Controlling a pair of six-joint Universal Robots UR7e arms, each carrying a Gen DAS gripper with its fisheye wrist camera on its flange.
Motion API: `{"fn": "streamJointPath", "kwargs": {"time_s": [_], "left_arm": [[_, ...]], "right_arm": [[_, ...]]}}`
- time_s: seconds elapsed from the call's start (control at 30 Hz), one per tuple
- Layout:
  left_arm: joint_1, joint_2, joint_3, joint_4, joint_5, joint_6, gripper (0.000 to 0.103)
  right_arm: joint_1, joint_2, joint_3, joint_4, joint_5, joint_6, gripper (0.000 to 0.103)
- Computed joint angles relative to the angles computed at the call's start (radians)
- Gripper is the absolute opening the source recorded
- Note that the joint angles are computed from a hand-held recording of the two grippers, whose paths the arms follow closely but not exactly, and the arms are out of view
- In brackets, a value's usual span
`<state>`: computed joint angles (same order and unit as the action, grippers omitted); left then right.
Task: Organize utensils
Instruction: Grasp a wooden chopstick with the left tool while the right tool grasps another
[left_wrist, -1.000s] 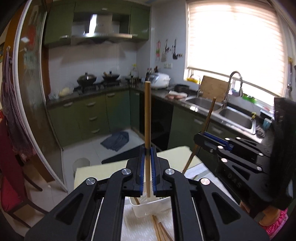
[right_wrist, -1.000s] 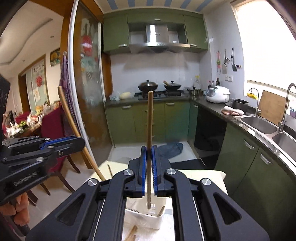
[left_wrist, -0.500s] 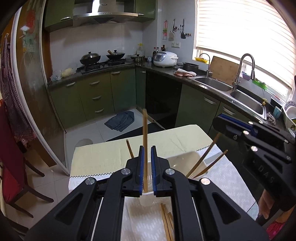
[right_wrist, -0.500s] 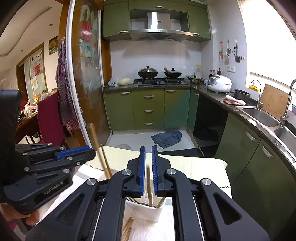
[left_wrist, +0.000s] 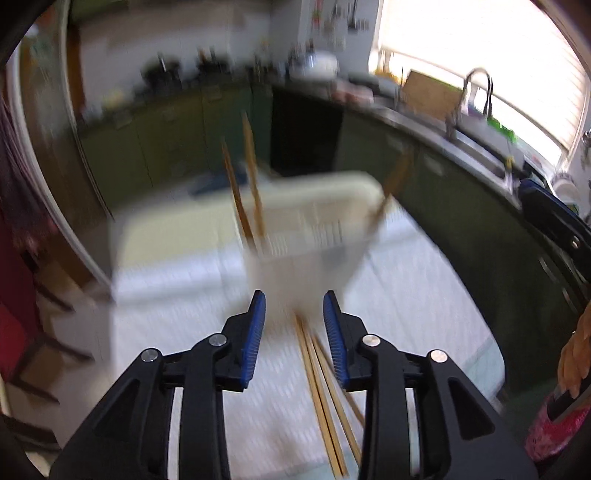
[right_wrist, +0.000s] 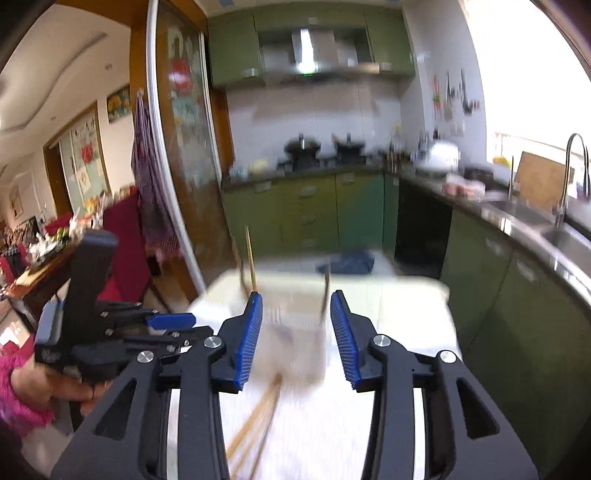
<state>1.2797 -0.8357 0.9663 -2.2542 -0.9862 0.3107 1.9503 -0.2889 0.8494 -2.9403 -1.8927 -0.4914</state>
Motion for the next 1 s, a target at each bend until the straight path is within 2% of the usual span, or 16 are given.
{"fn": "streamJointPath", "kwargs": {"time_s": [0.07,0.13,0.4,0.47,0.83,0.9,1.0], "left_arm": [[0.032,0.017,-0.034,0.164,-0.045,-0.104,0.031],[0.051,0.039,-0.058,0.25,-0.058,-0.16,0.031],[0.063,0.093,-0.06,0.282,-0.001,-0.168,0.03],[0.062,0.119,-0.087,0.297,0.031,-0.173,0.024],[0.068,0.198,-0.172,0.356,0.106,-0.194,0.02],[0.065,0.21,-0.178,0.363,0.124,-0.199,0.016],[0.061,0.239,-0.203,0.367,0.138,-0.195,0.015]], "right_arm": [[-0.017,-0.042,0.101,-0.016,-0.024,0.016,0.039],[-0.039,-0.073,0.181,-0.029,-0.047,0.05,0.039],[-0.133,-0.18,0.415,-0.102,-0.028,0.187,0.039],[-0.146,-0.193,0.434,-0.109,-0.02,0.192,0.039],[-0.15,-0.19,0.404,-0.076,0.007,0.202,0.04],[-0.142,-0.173,0.372,-0.043,0.001,0.201,0.04],[-0.126,-0.134,0.312,0.029,-0.022,0.184,0.041]]}}
